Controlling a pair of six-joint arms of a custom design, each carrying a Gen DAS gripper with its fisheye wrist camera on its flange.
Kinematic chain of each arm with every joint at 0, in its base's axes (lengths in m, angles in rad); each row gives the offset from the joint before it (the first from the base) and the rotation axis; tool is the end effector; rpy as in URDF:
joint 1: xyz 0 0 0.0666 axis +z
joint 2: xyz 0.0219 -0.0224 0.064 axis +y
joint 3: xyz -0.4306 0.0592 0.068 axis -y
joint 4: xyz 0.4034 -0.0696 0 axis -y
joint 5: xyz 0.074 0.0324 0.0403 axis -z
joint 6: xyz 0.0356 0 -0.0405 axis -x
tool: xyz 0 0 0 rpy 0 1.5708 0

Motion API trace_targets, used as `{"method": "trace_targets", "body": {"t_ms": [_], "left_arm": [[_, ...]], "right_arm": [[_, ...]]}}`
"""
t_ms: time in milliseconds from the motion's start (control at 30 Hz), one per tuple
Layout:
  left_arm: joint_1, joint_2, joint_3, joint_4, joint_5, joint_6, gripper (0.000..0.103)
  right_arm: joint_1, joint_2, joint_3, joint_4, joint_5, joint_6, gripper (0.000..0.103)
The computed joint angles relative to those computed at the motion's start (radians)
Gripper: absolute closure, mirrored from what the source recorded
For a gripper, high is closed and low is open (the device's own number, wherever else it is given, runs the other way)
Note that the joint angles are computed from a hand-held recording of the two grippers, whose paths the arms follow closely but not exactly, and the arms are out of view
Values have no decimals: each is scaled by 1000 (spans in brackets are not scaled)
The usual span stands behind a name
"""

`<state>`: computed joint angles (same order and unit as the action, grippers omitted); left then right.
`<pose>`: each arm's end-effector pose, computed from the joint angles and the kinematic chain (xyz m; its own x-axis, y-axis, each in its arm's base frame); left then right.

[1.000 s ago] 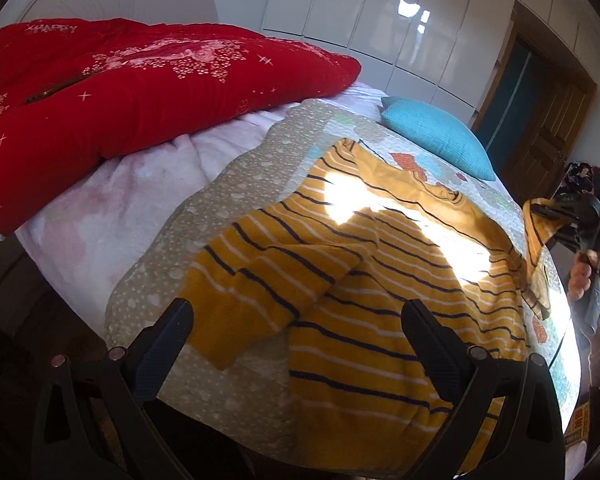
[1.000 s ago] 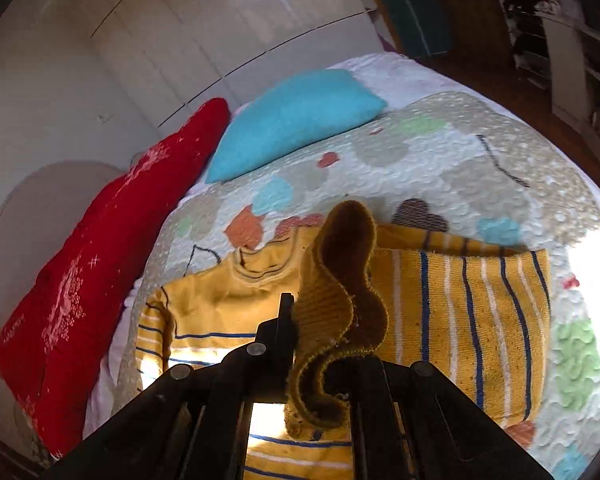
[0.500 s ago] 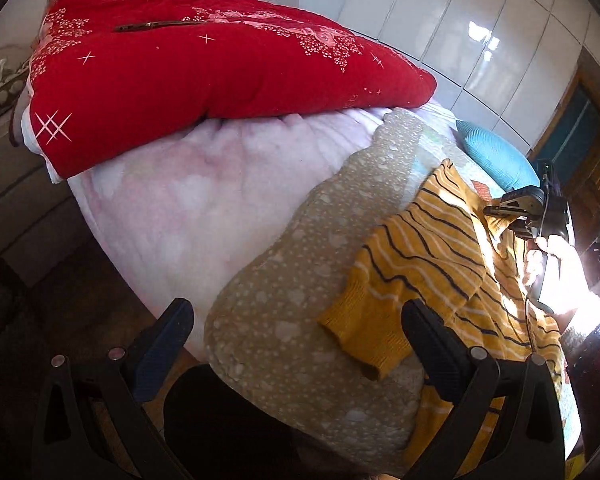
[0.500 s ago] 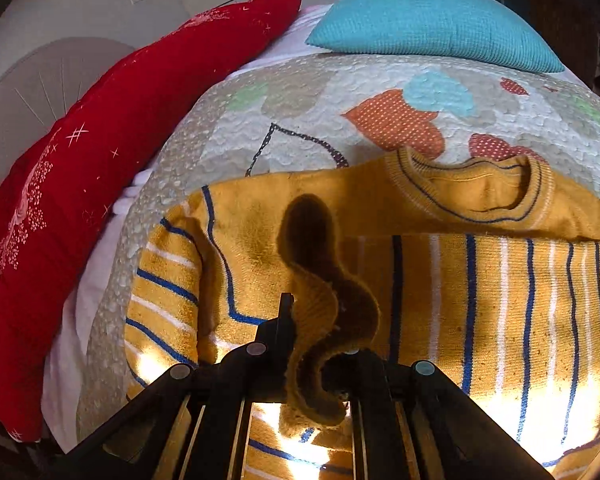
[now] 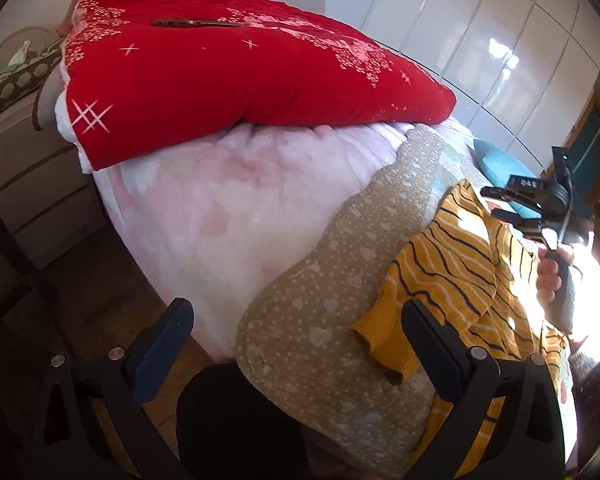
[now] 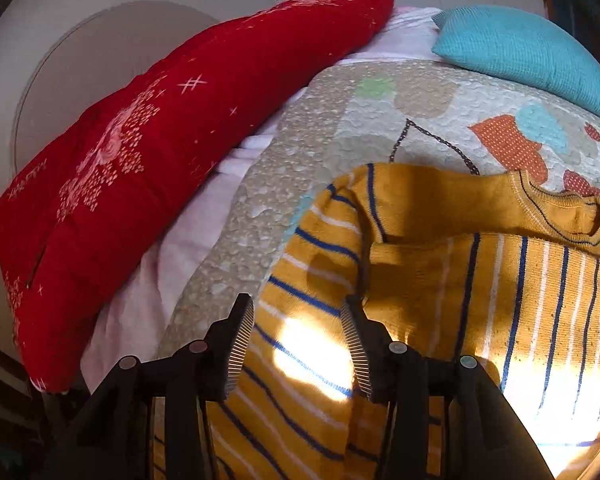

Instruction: Fold small clothes

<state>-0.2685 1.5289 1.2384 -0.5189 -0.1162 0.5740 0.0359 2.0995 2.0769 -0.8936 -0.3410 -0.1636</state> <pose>0.5155 -0.1380 0.3688 -0.6873 -0.3703 -0.6249 -0.2225 0.9263 -0.3042 0.7655 0.0390 0.3735 -0.8208 0.1241 -0.5575 -0.1050 0.9267 0.3609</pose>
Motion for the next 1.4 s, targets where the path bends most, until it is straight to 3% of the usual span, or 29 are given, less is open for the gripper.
{"method": "trace_targets", "body": {"t_ms": [200,300,500,600,633,667,733,800,967,1167,1267,1400], "left_arm": [[49,-31,-35,-16,-37,53,0],[68,-41,-49,-27,-43,70,0],[86,-59,-78,-25,-25,79,0],[84,-56,-79,-27,-19,74,0],[82,-54,-77,-27,-15,75,0],[82,-53,-76,-28,-11,74,0],[78,-51,-72,-30,-16,67,0],[71,-49,-65,-38,-33,65,0],[56,-34,-35,-53,-32,55,0],[11,-8,13,-57,-39,12,0],[-14,14,41,-63,-30,-10,0],[-53,47,81,-75,-29,-43,0]], "right_arm": [[85,-200,-296,-10,-48,349,34],[139,-286,-444,22,-35,513,29],[258,-388,-676,209,160,773,26],[312,-403,-763,379,294,867,26],[324,-399,-776,424,341,884,33],[329,-384,-763,420,356,877,44],[317,-352,-699,330,294,790,69],[311,-346,-665,328,280,733,89],[225,-345,-522,312,129,504,90],[-17,-368,-394,397,-45,75,89],[-151,-349,-364,396,-58,-74,89],[-307,-289,-349,336,-62,-192,89]]}}
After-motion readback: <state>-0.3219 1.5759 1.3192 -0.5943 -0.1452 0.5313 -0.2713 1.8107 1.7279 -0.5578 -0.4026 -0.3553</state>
